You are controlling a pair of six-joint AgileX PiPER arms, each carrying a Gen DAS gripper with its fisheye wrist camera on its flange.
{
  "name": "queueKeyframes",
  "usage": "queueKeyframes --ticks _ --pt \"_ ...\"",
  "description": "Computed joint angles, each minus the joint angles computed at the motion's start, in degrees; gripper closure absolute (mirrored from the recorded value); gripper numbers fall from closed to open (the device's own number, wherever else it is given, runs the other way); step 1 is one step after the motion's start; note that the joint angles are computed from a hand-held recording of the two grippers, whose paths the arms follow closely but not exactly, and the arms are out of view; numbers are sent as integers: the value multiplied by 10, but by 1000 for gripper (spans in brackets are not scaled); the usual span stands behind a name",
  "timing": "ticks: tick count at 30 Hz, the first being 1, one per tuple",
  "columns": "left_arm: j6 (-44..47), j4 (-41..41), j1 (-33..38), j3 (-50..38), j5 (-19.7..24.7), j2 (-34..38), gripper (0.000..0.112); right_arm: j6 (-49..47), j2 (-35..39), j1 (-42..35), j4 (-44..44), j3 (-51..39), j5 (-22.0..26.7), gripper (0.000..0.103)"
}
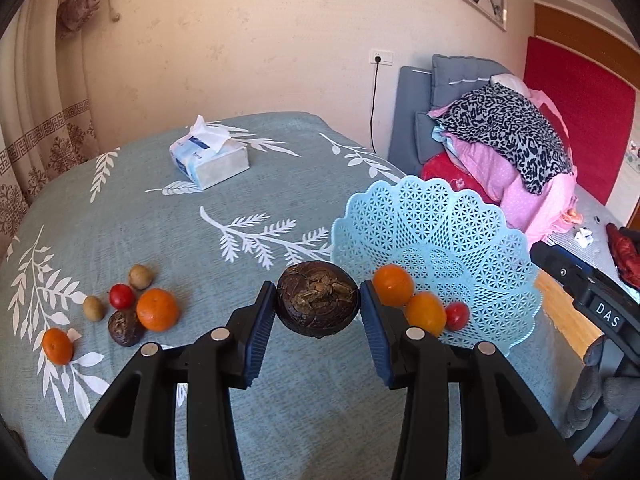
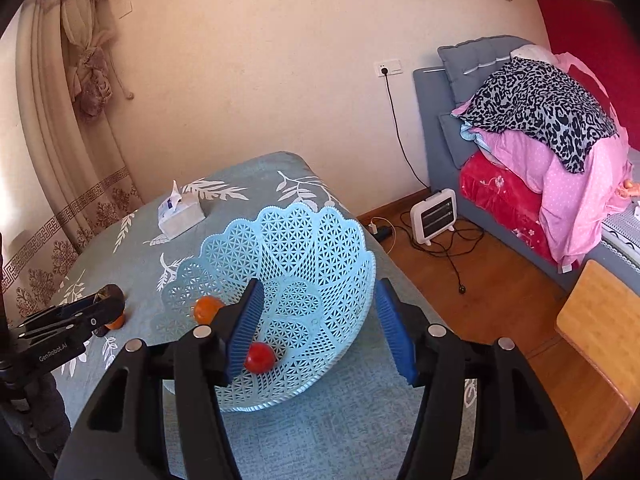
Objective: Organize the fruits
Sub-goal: 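Lower the orange and passion fruit into the blue basket and open both tools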
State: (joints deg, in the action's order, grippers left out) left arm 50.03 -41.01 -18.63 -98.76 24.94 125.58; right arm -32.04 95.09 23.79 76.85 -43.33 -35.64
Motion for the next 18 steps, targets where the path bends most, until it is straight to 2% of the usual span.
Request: queueKeyframes --ticks 13,14,15,17,18 --pt "-19 27 -40 -36 23 27 68 28 -3 -5 -18 10 4 43" --pt "-12 22 -42 -31 20 25 61 27 -2 -5 -17 10 4 43" --pt "0 12 -43 -25 16 23 50 27 -2 -5 -17 10 5 43" --pt "17 -2 -44 -11 2 16 41 25 0 -4 -15 8 6 43" --pt "16 1 -44 -9 -1 14 41 21 1 -4 -12 6 6 42"
